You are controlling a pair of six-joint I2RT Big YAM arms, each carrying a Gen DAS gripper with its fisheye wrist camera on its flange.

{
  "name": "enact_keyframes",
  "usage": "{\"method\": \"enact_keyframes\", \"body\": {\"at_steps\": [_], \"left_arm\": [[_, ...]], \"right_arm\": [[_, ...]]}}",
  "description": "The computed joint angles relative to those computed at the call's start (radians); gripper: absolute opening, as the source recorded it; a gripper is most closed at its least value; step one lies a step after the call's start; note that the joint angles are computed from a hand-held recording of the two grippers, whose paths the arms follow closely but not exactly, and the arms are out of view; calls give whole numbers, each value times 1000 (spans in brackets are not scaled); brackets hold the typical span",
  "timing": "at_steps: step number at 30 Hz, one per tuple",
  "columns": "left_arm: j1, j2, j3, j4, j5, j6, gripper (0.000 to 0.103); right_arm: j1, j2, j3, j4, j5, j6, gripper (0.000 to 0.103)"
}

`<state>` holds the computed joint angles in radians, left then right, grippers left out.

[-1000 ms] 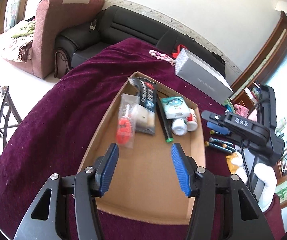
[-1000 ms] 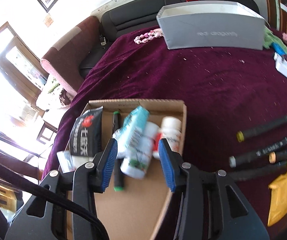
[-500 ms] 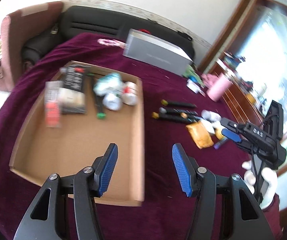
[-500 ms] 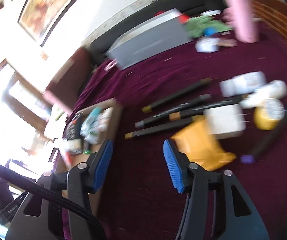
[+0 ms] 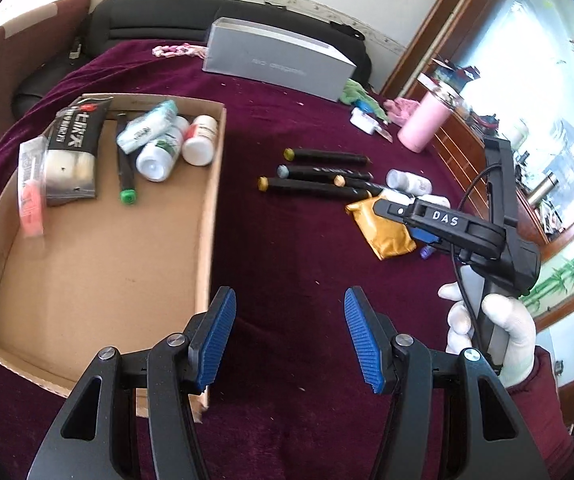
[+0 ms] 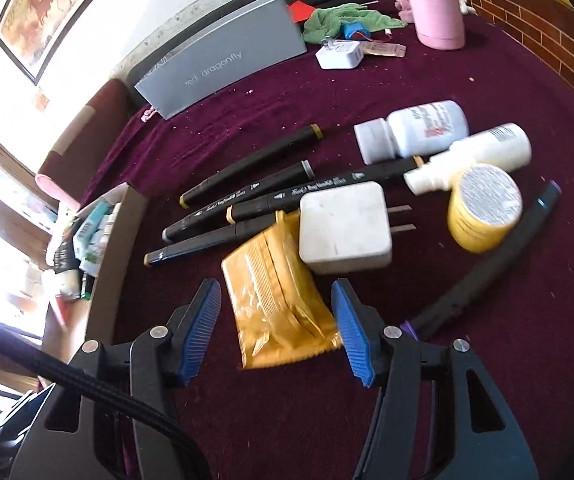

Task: Organize objects
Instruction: 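Move the right gripper to the yellow snack bag and grasp it, then grasp the purple-capped black marker with the left gripper while right gripper holds the yellow bag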

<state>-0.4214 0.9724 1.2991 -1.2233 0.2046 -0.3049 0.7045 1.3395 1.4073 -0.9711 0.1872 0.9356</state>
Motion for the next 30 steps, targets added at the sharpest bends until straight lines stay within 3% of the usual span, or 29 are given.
{"method": "enact_keyframes", "body": {"at_steps": [5,6,7,10,13,17,24,27,30], "left_arm": [[-14,18,20,10,-35,29,50],[-19,25,27,18,-49,35,50],[-24,34,37,26,-61,40,50],[-42,79,81,34,-99,53,50],[-80,129,125,27,-112,65,50],[-188,203,170,46,-118,95,50],[-399,401,306,48,-141,195,50],[-455,487,374,30,-189,231,50],[-481,553,419,23,-263,264,50]], "right_arm": [[12,77,59,-44,41,-65,57],[27,92,75,-69,80,-85,56],[37,98,83,-87,99,-99,45],[52,63,46,-71,85,-90,42],[69,-38,-59,-27,58,-49,41],[84,-271,-271,86,1,32,42],[34,-592,-483,5,58,197,42],[-38,-705,-571,88,-31,204,42],[-71,-752,-615,147,-84,211,42]]}}
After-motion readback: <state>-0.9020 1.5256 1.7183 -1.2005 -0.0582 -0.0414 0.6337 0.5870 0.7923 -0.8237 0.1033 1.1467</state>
